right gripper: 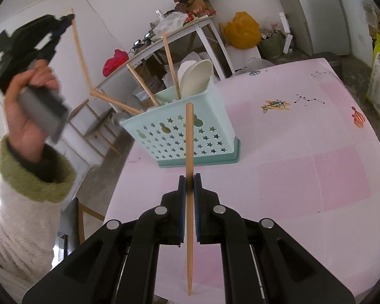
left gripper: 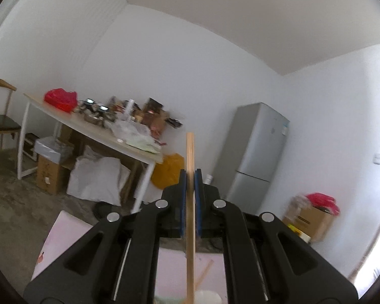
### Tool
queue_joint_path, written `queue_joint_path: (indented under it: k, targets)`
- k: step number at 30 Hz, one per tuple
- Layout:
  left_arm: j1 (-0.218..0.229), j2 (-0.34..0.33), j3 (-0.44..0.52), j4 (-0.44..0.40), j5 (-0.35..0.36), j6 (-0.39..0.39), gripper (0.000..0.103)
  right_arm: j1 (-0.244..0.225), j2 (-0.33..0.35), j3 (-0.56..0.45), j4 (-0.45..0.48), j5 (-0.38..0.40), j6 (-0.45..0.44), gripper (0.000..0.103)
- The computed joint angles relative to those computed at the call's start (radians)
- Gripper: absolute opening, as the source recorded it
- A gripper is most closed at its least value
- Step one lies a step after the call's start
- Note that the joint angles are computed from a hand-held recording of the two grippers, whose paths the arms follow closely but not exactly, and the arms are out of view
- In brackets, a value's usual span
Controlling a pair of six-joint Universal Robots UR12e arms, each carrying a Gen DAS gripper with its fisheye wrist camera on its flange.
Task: Organize utensils
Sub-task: 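Lower the left gripper's chopstick into the holder and open it while the right gripper carries its chopstick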
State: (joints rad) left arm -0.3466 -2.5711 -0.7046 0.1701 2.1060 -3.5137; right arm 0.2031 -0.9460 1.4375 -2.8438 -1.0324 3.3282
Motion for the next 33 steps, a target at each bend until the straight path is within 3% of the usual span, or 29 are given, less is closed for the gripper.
queue_joint_path:
  k: [5,12,22,27,28,33]
  targets:
    - [0.000,-0.097,0.163,-0.096,0.076,-0.034,0.005,-0.007,0.005,-0.006,0.002,-0.003,0.012,0.006]
    - [-0.005,-0.193,0.314,-0.164,0.126,0.006,0.005,-0.014,0.011,-0.014,0.010,-0.007,0.017,0.006]
    - [-0.003,-0.201,0.293,-0.169,0.136,-0.006,0.005,-0.020,0.006,-0.007,0.010,-0.020,0.019,0.006]
    - [-0.008,-0.156,0.205,-0.158,0.112,-0.021,0.006,-0.018,0.001,-0.002,-0.002,-0.026,0.024,0.006]
    - [-0.010,-0.136,0.169,-0.148,0.100,-0.021,0.008,-0.018,0.000,0.000,-0.006,-0.028,0.024,0.006]
    - [-0.015,-0.052,0.020,-0.069,0.035,-0.015,0.037,-0.016,-0.011,0.011,-0.029,-0.034,0.023,0.006]
